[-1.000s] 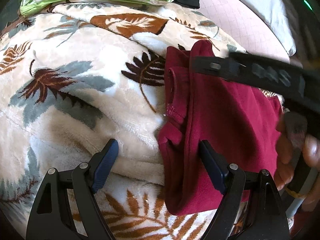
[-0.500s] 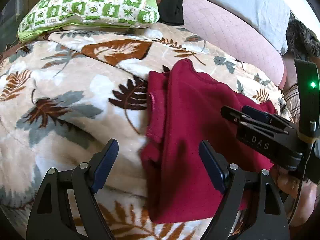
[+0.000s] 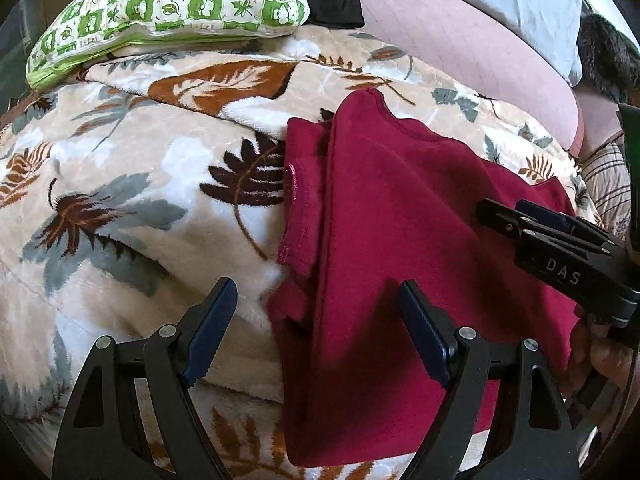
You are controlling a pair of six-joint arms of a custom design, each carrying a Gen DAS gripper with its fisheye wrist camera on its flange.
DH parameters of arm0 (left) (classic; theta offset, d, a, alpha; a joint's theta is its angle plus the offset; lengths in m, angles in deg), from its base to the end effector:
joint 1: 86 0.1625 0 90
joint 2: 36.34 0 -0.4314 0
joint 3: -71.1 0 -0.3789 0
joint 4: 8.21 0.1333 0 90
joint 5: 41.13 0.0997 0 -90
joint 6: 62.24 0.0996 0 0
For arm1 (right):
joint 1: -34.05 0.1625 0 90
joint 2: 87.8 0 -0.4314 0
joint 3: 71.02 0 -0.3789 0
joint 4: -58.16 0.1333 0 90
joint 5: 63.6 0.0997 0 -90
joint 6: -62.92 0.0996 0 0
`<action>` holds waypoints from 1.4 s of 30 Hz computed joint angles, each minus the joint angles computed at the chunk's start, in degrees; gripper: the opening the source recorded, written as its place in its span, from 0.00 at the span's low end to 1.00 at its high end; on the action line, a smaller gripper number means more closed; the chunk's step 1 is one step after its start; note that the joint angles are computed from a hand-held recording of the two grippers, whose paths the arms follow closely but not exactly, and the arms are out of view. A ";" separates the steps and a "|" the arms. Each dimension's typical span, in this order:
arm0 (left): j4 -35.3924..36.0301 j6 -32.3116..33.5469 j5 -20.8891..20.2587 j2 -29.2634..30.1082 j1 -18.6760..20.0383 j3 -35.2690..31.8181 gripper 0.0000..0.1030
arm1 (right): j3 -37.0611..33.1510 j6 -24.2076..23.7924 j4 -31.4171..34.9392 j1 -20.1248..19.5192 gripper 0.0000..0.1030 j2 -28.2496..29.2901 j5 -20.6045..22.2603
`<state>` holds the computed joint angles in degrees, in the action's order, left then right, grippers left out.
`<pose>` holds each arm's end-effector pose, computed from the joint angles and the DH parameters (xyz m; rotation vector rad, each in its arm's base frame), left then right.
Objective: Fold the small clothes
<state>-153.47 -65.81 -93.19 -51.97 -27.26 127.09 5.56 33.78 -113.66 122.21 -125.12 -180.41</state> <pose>-0.2596 -0.8025 -0.0169 0.4942 2.4797 -0.5750 0.0636 -0.7725 0.1862 0.3504 -2.3879 0.7490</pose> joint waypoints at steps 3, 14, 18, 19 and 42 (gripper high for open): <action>0.02 0.03 0.13 0.04 -0.03 0.01 0.80 | -0.22 0.29 0.49 -0.18 0.55 0.01 0.07; 0.98 -0.19 0.13 0.32 0.14 -0.37 0.80 | -0.98 -0.71 0.99 0.17 0.55 0.55 -0.71; 1.19 -0.25 0.17 0.41 0.22 -0.44 0.80 | -1.00 -1.27 0.71 0.19 0.55 0.57 -0.91; 1.08 -0.19 0.22 0.45 0.22 -0.41 0.80 | -1.00 -1.22 0.81 0.17 0.55 0.53 -0.81; 7.00 -3.03 0.14 -1.95 0.28 0.50 0.82 | -4.12 2.70 11.11 1.34 0.55 0.51 5.63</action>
<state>-146.47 -68.84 -93.05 -53.92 -26.98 127.59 1.44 36.49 -102.55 123.55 -124.61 -174.78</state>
